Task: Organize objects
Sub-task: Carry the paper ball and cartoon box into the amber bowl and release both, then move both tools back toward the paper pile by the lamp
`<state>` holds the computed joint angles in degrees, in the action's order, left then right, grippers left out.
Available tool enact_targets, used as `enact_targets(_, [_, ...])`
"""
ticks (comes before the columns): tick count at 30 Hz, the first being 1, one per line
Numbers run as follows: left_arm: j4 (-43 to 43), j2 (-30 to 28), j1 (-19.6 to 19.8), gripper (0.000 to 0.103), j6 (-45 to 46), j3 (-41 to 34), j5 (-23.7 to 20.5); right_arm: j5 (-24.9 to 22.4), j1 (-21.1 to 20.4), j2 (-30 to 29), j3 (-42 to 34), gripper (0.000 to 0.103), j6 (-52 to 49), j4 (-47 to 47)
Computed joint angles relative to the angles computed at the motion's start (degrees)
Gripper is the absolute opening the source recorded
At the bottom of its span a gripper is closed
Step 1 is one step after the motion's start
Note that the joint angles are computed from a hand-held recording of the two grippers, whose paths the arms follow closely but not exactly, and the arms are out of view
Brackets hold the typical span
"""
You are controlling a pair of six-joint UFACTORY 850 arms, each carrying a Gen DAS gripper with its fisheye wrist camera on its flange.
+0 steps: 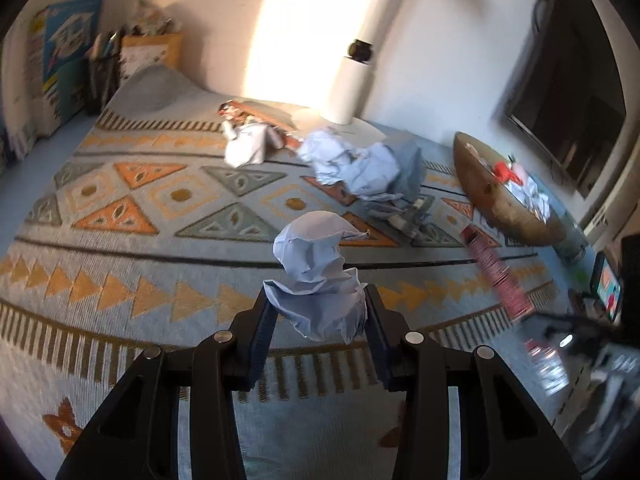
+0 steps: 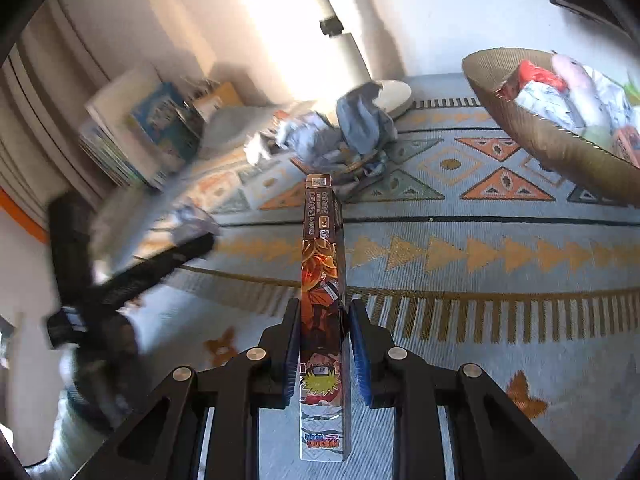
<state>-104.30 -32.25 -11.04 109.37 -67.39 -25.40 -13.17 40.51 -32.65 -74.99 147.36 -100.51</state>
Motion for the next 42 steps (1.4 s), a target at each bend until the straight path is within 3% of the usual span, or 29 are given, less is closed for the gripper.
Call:
enact_targets(2, [3.0, 0.7, -1.0, 0.039, -3.1, -0.8, -1.3, -1.4, -0.2, 2.8, 2.5, 0.023, 3.7, -3.1])
enact_targets(9, [12.1, -0.6, -9.1, 0.039, -10.7, -11.8, -3.1, -13.9, -2.4, 13.1, 8.8, 0.023, -6.7, 7.4])
enact_targets(14, [26.3, -9.5, -14.7, 0.039, -26.0, -28.3, -2.8, -18.4, -8.1, 17.1, 8.9, 0.023, -14.9, 15.8])
enact_targets(18, [37.9, -19.0, -17.5, 0.039, -39.9, -43.2, -5.6, -19.0, -13.7, 14.4, 4.3, 0.023, -30.0, 29.5])
enact_targets(19, [39.1, -20.0, -18.0, 0.041, -41.2, -44.8, -5.5, -19.7, -14.7, 13.4, 3.2, 0.023, -32.6, 31.4])
enact_targets(21, [42.5, -23.3, -18.9, 0.056, -45.8, -49.9, -6.9, -20.4, -16.0, 11.6, 1.3, 0.026, -35.2, 32.1])
enact_targets(22, [45.1, -24.4, -19.2, 0.067, -49.2, -51.8, -7.2, -19.9, -16.9, 10.9, 0.4, 0.034, -37.7, 34.1])
enact_targets(23, [45.4, -24.8, -19.4, 0.067, -50.2, -52.4, -7.2, -19.3, -17.6, 10.3, -0.3, 0.036, -39.8, 36.5])
enact_targets(27, [42.9, -22.7, -18.6, 0.067, -47.9, -48.8, -7.2, -17.1, -18.2, 13.3, 3.1, 0.036, -37.2, 34.6])
enact_targets(31, [35.3, -15.5, -16.4, 0.067, -40.0, -37.6, -6.0, -16.0, -15.2, 16.1, 6.2, 0.038, -34.9, 33.2])
enact_targets(33, [29.2, -9.7, -15.0, 0.067, -32.4, -28.6, -3.9, -16.3, -12.9, 16.8, 7.0, 0.047, -34.3, 32.1])
enact_targets(35, [23.9, -4.8, -13.4, 0.070, -26.6, -21.1, -2.8, -17.9, -9.2, 16.5, 6.9, 0.071, -34.1, 30.8])
enact_targets(37, [18.8, -1.1, -11.9, 0.079, -21.2, -15.2, -1.7, -20.5, -4.8, 15.0, 5.6, 0.086, -34.4, 29.9])
enact_targets(40, [6.9, 4.4, -9.2, 0.096, -8.2, -5.2, 1.2, -22.1, 0.2, 11.7, 3.4, 0.091, -32.5, 27.6])
enact_targets(42, [-0.6, 6.6, -7.4, 0.099, -0.7, 0.2, 3.0, -21.1, 1.8, 9.4, 2.3, 0.103, -30.3, 27.3])
